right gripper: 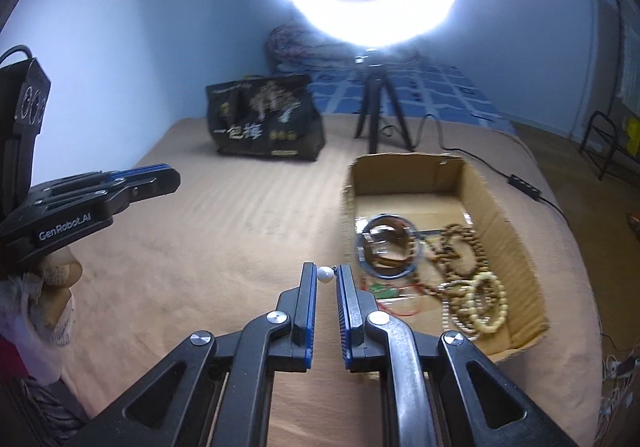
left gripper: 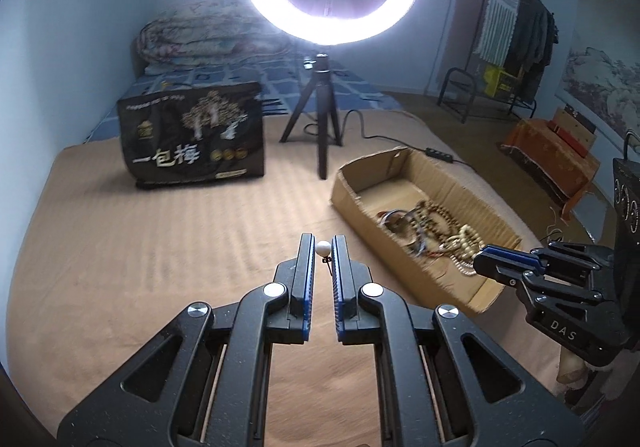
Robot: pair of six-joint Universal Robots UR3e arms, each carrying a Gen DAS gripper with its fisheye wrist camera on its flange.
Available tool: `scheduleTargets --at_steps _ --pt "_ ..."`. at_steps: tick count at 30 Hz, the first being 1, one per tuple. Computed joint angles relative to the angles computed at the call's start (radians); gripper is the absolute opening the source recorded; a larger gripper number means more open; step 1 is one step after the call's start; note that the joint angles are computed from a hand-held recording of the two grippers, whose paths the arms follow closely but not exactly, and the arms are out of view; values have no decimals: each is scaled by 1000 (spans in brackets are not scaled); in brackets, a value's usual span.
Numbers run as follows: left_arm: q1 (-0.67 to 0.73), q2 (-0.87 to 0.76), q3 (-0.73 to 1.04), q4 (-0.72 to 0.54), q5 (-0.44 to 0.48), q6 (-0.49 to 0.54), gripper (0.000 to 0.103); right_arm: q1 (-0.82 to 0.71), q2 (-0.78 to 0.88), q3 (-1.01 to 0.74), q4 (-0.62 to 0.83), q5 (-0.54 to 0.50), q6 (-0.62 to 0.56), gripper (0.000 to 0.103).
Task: Organize jewelry
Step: 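Carry both pearl earrings into the box and open both grippers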
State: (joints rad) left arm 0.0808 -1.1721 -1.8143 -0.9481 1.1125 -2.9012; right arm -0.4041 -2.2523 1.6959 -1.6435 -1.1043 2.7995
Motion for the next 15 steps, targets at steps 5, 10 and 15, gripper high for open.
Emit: scheduleTargets --at_steps 5,10,15 --pt "-114 -87 53 75 60 -74 6 -172 -57 -17 135 74 -121 8" --pt "-218 -181 117 134 118 -129 6 -343 -93 -56 296 140 -267 8" --pt "-296 -271 183 167 162 -166 6 -444 -99 -64 374 163 -356 8"
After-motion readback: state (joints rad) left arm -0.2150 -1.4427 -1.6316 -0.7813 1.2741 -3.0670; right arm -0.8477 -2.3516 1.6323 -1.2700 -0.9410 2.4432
